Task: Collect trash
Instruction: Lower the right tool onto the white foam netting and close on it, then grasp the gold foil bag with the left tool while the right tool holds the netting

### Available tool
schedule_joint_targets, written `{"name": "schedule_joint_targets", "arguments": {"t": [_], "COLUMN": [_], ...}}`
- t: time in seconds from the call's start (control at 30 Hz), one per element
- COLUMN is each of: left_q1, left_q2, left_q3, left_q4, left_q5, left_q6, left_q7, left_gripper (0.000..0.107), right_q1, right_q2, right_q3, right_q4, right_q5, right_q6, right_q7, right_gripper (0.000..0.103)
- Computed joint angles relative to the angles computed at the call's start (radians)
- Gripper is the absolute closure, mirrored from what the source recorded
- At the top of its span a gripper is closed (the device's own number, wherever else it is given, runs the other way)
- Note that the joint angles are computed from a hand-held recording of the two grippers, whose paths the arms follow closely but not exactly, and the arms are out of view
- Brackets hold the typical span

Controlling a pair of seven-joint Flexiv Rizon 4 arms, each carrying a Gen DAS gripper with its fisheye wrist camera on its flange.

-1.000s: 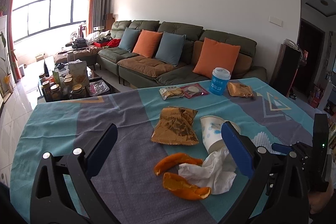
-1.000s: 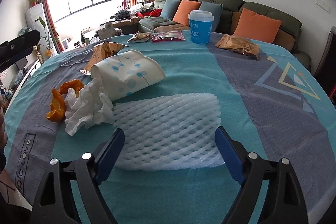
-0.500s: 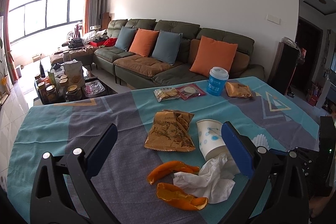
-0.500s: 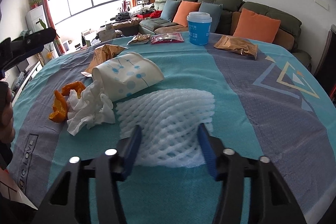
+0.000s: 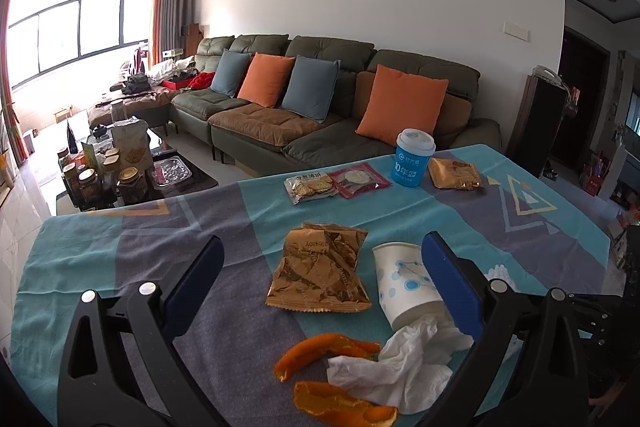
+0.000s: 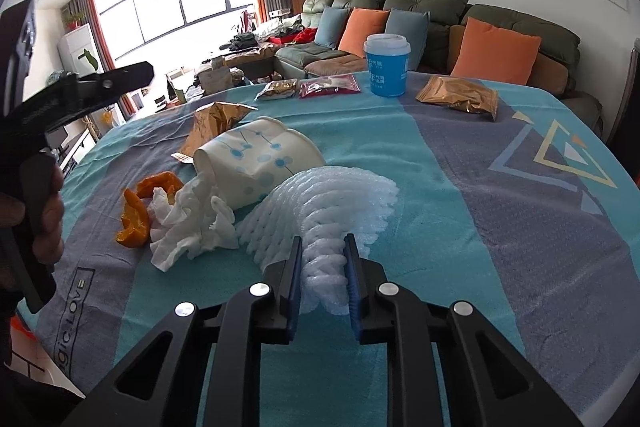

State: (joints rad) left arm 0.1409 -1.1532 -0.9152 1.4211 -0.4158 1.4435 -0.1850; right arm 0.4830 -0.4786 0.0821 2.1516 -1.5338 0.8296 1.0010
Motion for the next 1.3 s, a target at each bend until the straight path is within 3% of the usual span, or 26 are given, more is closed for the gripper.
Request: {"name": "schedule_joint_targets", "arguments": {"t": [0.17,0.27,0.53,0.73,0.9,1.07,1.3], "left_q1": [-0.088,-0.163,-0.378,-0.445,-0.465,-0.459,-0.429], "left_q2": [-0.004,-0.007,-0.065,-0.145,-0.18,-0.178,-0.125], "left_q3": [0.087,0.177,0.525,0.643,0.678,0.662,0.624], "left_q4": [-0.089,-0.168,-0.47,-0.666,-0.742,-0.747,-0.65], "left_q5": [-0.016,-0.044,-0.076,-0.026,0.015,0.014,-0.014], "left_q6": [-0.043,-0.094,-0.372,-0.54,-0.594,-0.624,-0.571], "left_q7": [-0.019,-0.05,-0.261,-0.373,-0.417,-0.413,-0.38], "left_gripper": [0.009,0.009,0.014,0.025,0.041,0.071,0.075], "right_q1": [0.003,0.003,-0.002,-0.006,-0.006,-0.006,0.006], "right_q2": [0.013,0.017,0.022,0.022,0.026,0.033,0.05], "right_q3": [0.004,0.006,0.008,0.008,0.012,0.015,0.026], "right_q4": [0.007,0.012,0.019,0.018,0.024,0.031,0.043], "right_q5": [0.006,0.011,-0.007,-0.022,-0.027,-0.038,-0.038], "right_q6": [-0.016,-0.022,-0.02,-0.017,-0.023,-0.032,-0.073], "right_q7": [0.004,0.01,0.032,0.043,0.056,0.074,0.085], "right_gripper": [0.086,0.086,0.085,0.085,0.085,0.085,0.085]}}
